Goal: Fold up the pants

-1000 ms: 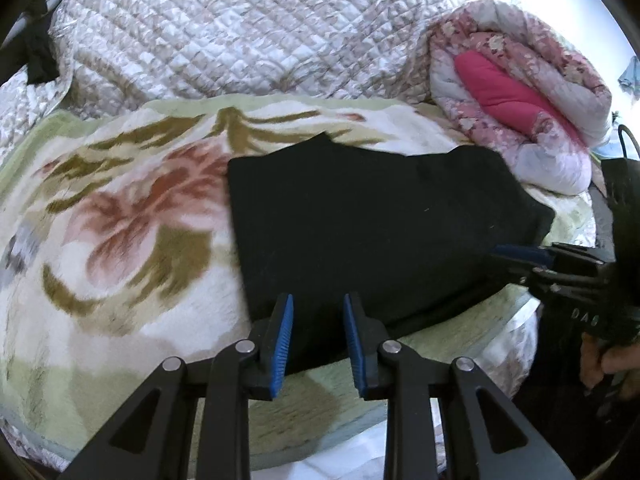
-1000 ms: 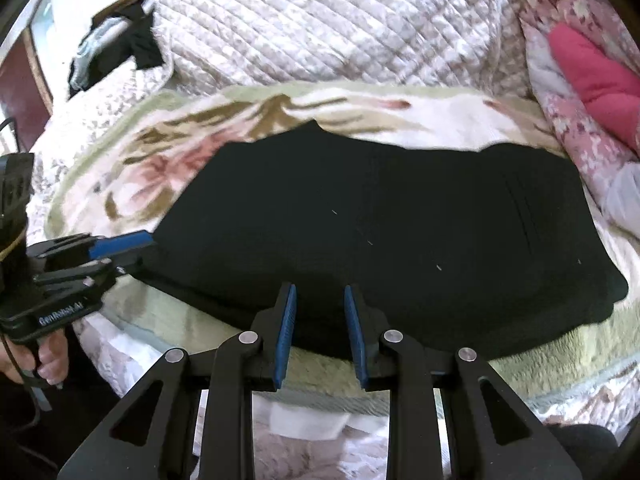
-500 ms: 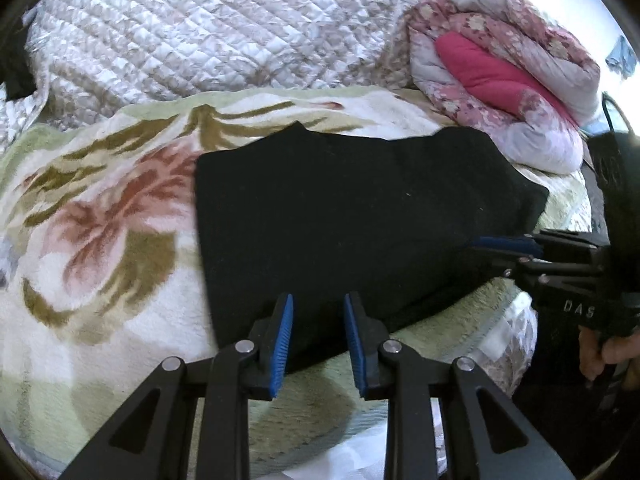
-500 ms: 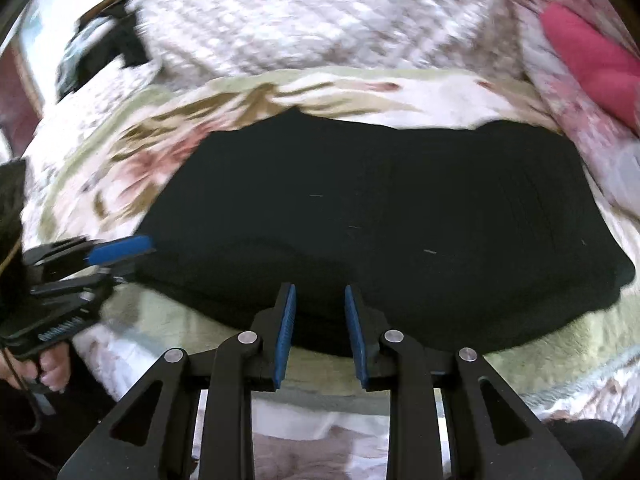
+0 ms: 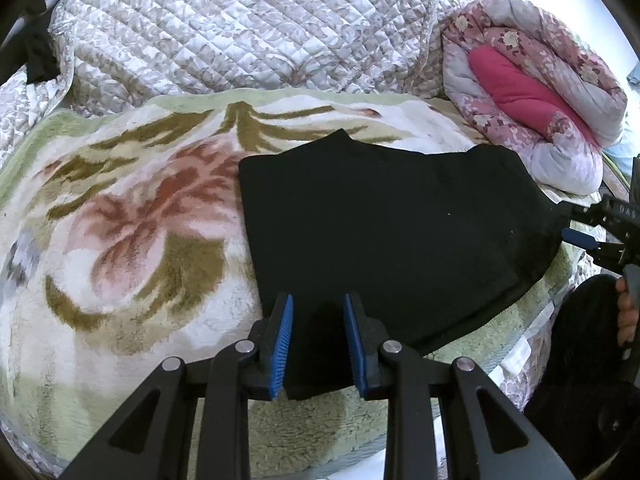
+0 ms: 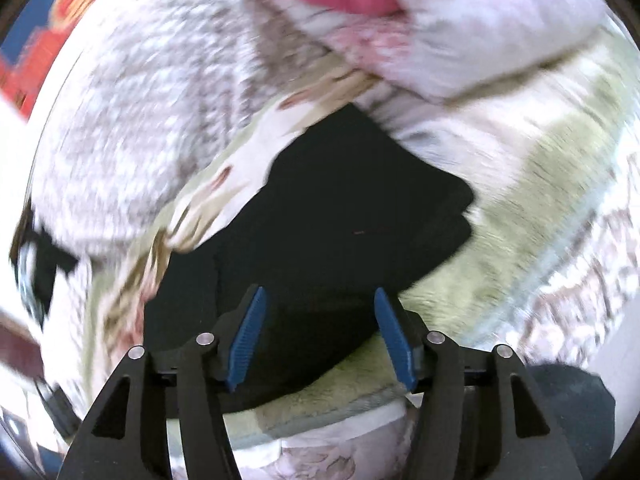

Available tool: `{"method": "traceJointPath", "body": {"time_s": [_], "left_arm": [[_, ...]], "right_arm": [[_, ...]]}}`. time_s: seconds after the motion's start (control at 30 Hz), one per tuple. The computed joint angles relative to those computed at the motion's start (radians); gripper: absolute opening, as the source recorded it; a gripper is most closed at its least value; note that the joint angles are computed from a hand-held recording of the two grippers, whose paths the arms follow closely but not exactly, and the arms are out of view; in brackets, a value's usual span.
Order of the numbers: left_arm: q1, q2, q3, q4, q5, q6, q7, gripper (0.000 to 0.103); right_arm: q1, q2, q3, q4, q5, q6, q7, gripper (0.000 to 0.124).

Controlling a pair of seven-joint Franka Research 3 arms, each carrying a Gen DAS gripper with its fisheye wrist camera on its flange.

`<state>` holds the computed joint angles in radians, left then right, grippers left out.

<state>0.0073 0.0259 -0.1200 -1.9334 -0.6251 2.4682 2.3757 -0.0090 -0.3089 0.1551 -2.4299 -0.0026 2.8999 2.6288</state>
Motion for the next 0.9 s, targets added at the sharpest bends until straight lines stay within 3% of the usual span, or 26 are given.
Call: {"method": "traceJointPath", "body": {"time_s": [0.33,0.57,0.67,0.7,0.77,0.9], "left_arm": [[-0.003,0.001,-0.004,0.012,-0.018,-0.016,0.013,0.029],[-0.005,0.008,-0.008,0.011,-0.008,-0.019,0.003,0.029],[-0.005,0.009,-0.008,0.009,-0.009,-0.019,0.005,0.029],[-0.004,0.009,-0.008,0.008,-0.010,-0.019,0.008,0.029],[-0.004,0.009,-0.008,0.008,-0.012,-0.018,0.010,0.029],[-0.004,0.009,-0.008,0.008,-0.015,-0.018,0.014,0.030]], "right_arm": [[-0.024,0.005,-0.011,0.048,-0.045,-0.159,0.120,0.060],[-0.010,0.046,-0.073,0.004,0.042,-0.032,0.113,0.061],[-0.046,0.042,-0.041,-0.002,0.001,0.035,0.151,0.063],[-0.101,0.026,0.007,-0.028,-0.057,0.101,0.216,0.063],[-0.137,0.020,0.040,-0.037,-0.085,0.130,0.232,0.063],[-0.054,0.060,-0.034,-0.012,0.028,0.104,0.147,0.063]]}}
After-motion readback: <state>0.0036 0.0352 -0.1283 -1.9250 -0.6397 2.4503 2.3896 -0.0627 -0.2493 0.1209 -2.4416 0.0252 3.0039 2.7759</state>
